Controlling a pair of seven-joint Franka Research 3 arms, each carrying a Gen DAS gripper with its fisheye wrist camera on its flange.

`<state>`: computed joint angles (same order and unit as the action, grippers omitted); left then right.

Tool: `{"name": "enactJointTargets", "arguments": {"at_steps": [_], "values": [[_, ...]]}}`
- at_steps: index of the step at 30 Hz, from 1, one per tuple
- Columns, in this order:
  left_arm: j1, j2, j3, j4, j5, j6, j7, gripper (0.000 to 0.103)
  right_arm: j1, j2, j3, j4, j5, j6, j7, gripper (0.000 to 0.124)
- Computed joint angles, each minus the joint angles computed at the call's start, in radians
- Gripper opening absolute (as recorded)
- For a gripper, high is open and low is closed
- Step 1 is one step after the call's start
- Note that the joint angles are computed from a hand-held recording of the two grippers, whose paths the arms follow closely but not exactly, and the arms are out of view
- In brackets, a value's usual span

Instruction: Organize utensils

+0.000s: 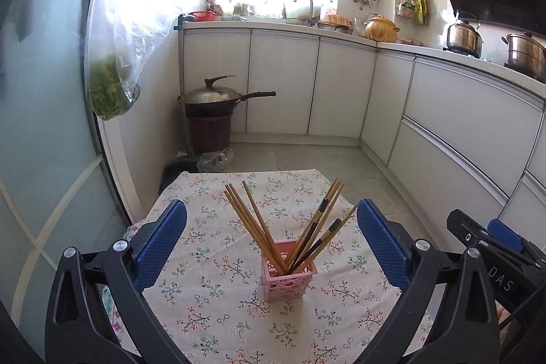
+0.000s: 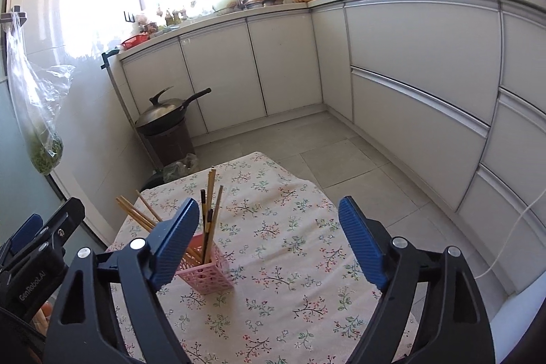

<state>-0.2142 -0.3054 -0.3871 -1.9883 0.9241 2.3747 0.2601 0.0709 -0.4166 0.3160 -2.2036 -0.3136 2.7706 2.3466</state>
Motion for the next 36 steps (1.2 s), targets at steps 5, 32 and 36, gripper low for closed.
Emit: {"name": "enactJointTargets", "arguments": {"at_steps": [5,32,36], "values": [[-0.007,0.008,-0.004,0.004,-0.001,-0.012,0.009,0.096,-0.015,-0.011,0.012,-0.009,-0.021,-0.014,0.026,0.089],[-0.032,0.020,-0.015,0.006,0.029,-0.047,-0.037,0.096,-0.103,-0.088,0.079,-0.053,-0.172,-0.036,0.158,0.096],[-0.035,0.024,-0.012,0.009,0.030,-0.053,-0.041,0.096,-0.095,-0.086,0.074,-0.055,-0.166,-0.041,0.149,0.096]]}}
